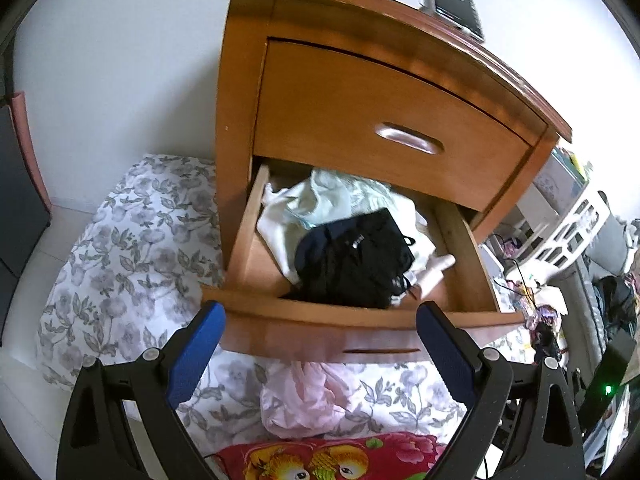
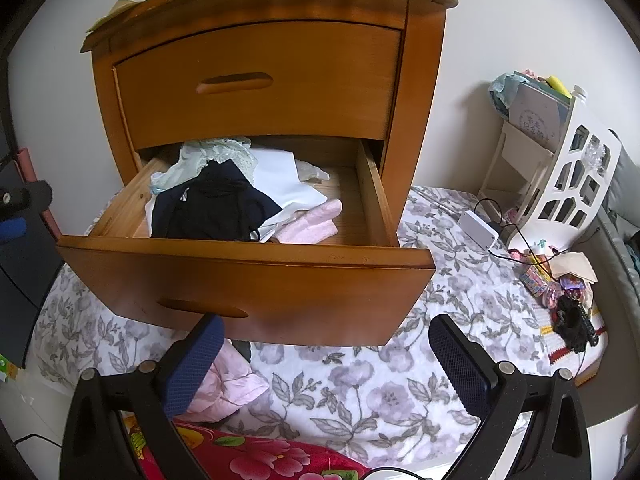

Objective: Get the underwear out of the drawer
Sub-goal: 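Move the open left gripper back into the drawer toward the black garment, then close the left gripper on the black lace garment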

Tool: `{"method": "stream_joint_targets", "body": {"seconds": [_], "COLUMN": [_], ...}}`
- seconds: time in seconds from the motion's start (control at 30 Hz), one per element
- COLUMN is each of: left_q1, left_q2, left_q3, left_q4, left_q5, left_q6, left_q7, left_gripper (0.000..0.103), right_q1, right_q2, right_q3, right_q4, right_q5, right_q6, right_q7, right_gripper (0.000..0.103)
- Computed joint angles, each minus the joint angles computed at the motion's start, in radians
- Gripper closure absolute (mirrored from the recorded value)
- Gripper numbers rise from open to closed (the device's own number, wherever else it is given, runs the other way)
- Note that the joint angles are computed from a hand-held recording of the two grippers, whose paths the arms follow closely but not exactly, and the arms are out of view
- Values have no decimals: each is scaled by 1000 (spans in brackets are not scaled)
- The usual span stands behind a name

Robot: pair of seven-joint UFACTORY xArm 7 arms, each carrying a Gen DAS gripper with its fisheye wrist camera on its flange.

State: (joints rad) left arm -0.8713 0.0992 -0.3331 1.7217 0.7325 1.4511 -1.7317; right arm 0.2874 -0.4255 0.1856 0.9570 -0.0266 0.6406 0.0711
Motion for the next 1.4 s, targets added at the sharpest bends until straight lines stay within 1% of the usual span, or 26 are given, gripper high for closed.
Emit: {"method": "stream_joint_targets", "body": {"seconds": [0.13, 0.33, 0.4, 0.6, 0.73, 0.83, 0.93, 1.0, 1.07, 1.13, 1.17, 1.27, 1.4], "left_q1": [17, 49, 63, 118, 128, 141, 150, 161, 175, 182, 184, 177, 168], "left_q2": [-12, -2, 1, -15, 8, 13, 40, 54, 64, 94, 122, 185, 241], "left_q3": [6, 16, 23, 45, 50, 63, 76, 88, 97, 104, 108, 127, 149], "left_q4": [-23, -35, -40, -91, -55, -47, -12, 0, -2, 22, 48, 103, 144], "left_q5": [-13, -49, -68, -128, -99, -100, -99, -127, -164, -201, -222, -278, -346], "left_q6": [-15, -43, -63, -177, -149, -166, -158, -183, -234, -253, -253, -242, -235], "left_q7": [-14, 4, 21, 55, 88, 110, 144, 172, 196, 234, 268, 325, 379], "left_gripper": [7, 7, 7, 7, 7, 7, 7, 7, 7, 7, 7, 7, 7], "right_q1": [-1, 0, -1, -4, -7, -8, -7, -6, -7, -6, -6, -4, -8], "right_q2": [7, 26, 31, 50, 62, 76, 87, 94, 102, 110, 113, 120, 132], "right_q3": [0, -3, -4, -8, -10, -11, -11, -12, -11, -11, -11, -13, -14], "right_q4": [2, 7, 7, 15, 17, 21, 23, 26, 27, 30, 31, 32, 34], "right_q5": [-2, -3, -3, -2, -4, -4, -5, -4, -7, -7, -8, -7, -11], "right_q6": [2, 1, 1, -1, -3, -3, -6, -6, -7, -6, -6, -7, -6], "right_q7": [3, -3, -3, -5, -2, -2, -3, -4, -2, 0, 0, -3, 2], "right_gripper": [0, 0, 0, 0, 0, 0, 0, 0, 0, 0, 0, 0, 0]}}
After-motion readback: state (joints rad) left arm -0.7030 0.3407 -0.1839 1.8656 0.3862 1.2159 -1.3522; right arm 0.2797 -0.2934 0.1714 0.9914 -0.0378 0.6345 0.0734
